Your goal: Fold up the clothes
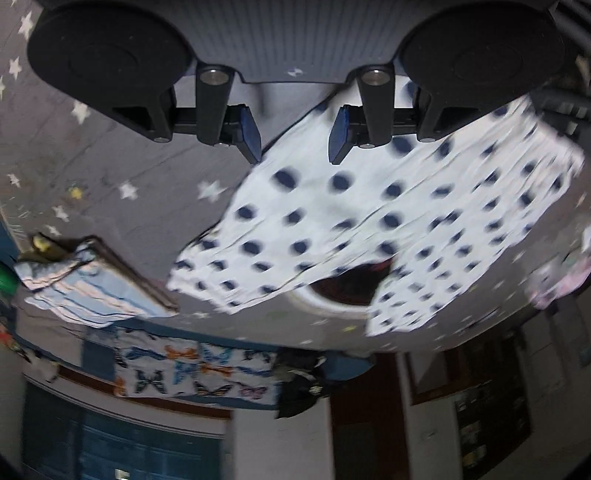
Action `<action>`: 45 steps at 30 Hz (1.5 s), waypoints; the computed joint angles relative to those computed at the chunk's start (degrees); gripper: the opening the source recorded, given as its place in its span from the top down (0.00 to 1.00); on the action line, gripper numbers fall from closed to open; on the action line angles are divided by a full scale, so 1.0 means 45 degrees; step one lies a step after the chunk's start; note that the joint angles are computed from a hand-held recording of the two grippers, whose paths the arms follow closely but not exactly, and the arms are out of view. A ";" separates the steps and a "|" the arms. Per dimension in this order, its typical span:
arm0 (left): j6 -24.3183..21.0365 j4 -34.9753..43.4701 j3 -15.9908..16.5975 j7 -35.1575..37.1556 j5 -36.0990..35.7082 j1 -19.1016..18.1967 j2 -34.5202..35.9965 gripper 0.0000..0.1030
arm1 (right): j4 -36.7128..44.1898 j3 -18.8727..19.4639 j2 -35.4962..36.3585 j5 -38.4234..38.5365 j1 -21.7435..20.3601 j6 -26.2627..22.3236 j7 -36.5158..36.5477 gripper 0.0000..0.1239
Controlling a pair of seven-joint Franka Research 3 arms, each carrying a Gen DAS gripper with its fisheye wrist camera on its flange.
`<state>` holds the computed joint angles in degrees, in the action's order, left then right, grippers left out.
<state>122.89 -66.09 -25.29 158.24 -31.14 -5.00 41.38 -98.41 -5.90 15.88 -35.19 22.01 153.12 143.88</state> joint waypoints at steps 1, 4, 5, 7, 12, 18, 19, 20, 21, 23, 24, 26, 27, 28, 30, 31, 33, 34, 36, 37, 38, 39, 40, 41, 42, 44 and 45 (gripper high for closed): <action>-0.0066 0.0111 0.0018 -0.0119 0.0009 -0.0022 0.0060 0.79 | 0.0210 -0.0081 0.0155 0.0040 -0.0086 -0.0025 0.0031 0.67; -0.0218 0.0337 0.0020 -0.0397 -0.0023 -0.0030 0.0185 0.83 | 0.0975 -0.0286 0.0758 0.0503 -0.0407 -0.0083 -0.0127 0.68; -0.0298 0.0435 0.0017 -0.0510 -0.0046 -0.0026 0.0235 0.84 | 0.1172 -0.0340 0.0924 0.0721 -0.0498 -0.0049 -0.0190 0.68; -0.0555 0.0798 0.0029 -0.0826 -0.0060 -0.0052 0.0429 0.85 | 0.1850 -0.0505 0.1487 0.1189 -0.0736 -0.0024 -0.0446 0.68; -0.1264 0.1846 0.0072 -0.1704 -0.0044 -0.0147 0.1003 0.86 | 0.3904 -0.0842 0.3162 0.2734 -0.1285 -0.0296 -0.1216 0.68; -0.1858 0.2758 0.0131 -0.2545 0.0089 -0.0283 0.1506 0.86 | 0.6809 -0.1075 0.5368 0.4491 -0.1915 -0.1027 -0.2272 0.68; -0.1885 0.2841 0.0145 -0.2633 0.0127 -0.0313 0.1548 0.86 | 0.7315 -0.1099 0.5723 0.4701 -0.1995 -0.1183 -0.2403 0.68; -0.1899 0.2885 0.0147 -0.2680 0.0153 -0.0325 0.1569 0.86 | 0.7780 -0.1082 0.6051 0.4923 -0.2100 -0.1293 -0.2558 0.68; -0.1910 0.2908 0.0144 -0.2705 0.0174 -0.0328 0.1574 0.86 | 0.8221 -0.1086 0.6364 0.5107 -0.2183 -0.1386 -0.2683 0.68; -0.1954 0.3002 0.0142 -0.2778 0.0208 -0.0342 0.1622 0.86 | 0.8873 -0.1261 0.6831 0.5244 -0.2191 -0.1476 -0.2713 0.68; -0.1978 0.3052 0.0141 -0.2818 0.0222 -0.0350 0.1650 0.86 | 0.9159 -0.1314 0.7029 0.5313 -0.2210 -0.1510 -0.2710 0.68; -0.2008 0.3104 0.0137 -0.2876 0.0239 -0.0355 0.1679 0.86 | 0.9582 -0.1403 0.7314 0.5391 -0.2218 -0.1588 -0.2701 0.68; -0.1991 0.3047 0.0130 -0.2867 0.0236 -0.0339 0.1647 0.86 | 0.9803 -0.1451 0.7453 0.5372 -0.2206 -0.1692 -0.2757 0.69; -0.1963 0.2975 0.0129 -0.2856 0.0237 -0.0329 0.1607 0.86 | 1.0087 -0.1520 0.7622 0.5311 -0.2182 -0.1875 -0.2824 0.71; -0.1867 0.2795 0.0117 -0.2829 0.0212 -0.0300 0.1510 0.86 | 1.0557 -0.1630 0.7897 0.5199 -0.2150 -0.2178 -0.2844 0.83; -0.1816 0.2703 0.0110 -0.2815 0.0193 -0.0284 0.1461 0.86 | 1.0685 -0.1658 0.7968 0.5194 -0.2158 -0.2256 -0.2741 0.87; -0.1695 0.2512 0.0101 -0.2801 0.0148 -0.0247 0.1356 0.88 | 1.0661 -0.1732 0.7943 0.5168 -0.2140 -0.2269 -0.2394 0.92; -0.1625 0.2420 0.0096 -0.2794 0.0122 -0.0228 0.1306 0.88 | 1.0629 -0.1767 0.7918 0.5147 -0.2129 -0.2267 -0.2212 0.93; -0.1515 0.2290 0.0085 -0.2784 0.0068 -0.0187 0.1243 0.90 | 1.0423 -0.1955 0.7782 0.4924 -0.1991 -0.2177 -0.1822 0.95; -0.1434 0.2181 0.0080 -0.2776 0.0034 -0.0157 0.1186 0.90 | 1.0317 -0.2050 0.7712 0.4793 -0.1918 -0.2132 -0.1621 0.95; -0.1383 0.2103 0.0075 -0.2774 0.0007 -0.0133 0.1143 0.91 | 1.0260 -0.2088 0.7666 0.4701 -0.1888 -0.2109 -0.1486 0.96; -0.1358 0.2051 0.0064 -0.2758 -0.0019 -0.0108 0.1110 0.91 | 1.0165 -0.2166 0.7575 0.4589 -0.1832 -0.2119 -0.1293 0.96; -0.1326 0.1994 0.0044 -0.2707 -0.0055 -0.0075 0.1079 0.91 | 1.0179 -0.2195 0.7543 0.4501 -0.1820 -0.2175 -0.1188 0.96; -0.1303 0.1953 0.0032 -0.2655 -0.0081 -0.0051 0.1060 0.92 | 1.0215 -0.2209 0.7524 0.4419 -0.1819 -0.2235 -0.1110 0.96; -0.1278 0.1902 0.0031 -0.2617 -0.0095 -0.0035 0.1032 0.92 | 1.0210 -0.2199 0.7484 0.4362 -0.1829 -0.2255 -0.1038 0.96; -0.1257 0.1837 0.0029 -0.2556 -0.0124 -0.0004 0.1000 0.92 | 1.0351 -0.2155 0.7516 0.4262 -0.1867 -0.2398 -0.1016 0.96; -0.1272 0.1849 0.0040 -0.2564 -0.0125 0.0000 0.1014 0.92 | 1.0583 -0.2045 0.7632 0.4308 -0.1951 -0.2614 -0.1137 0.96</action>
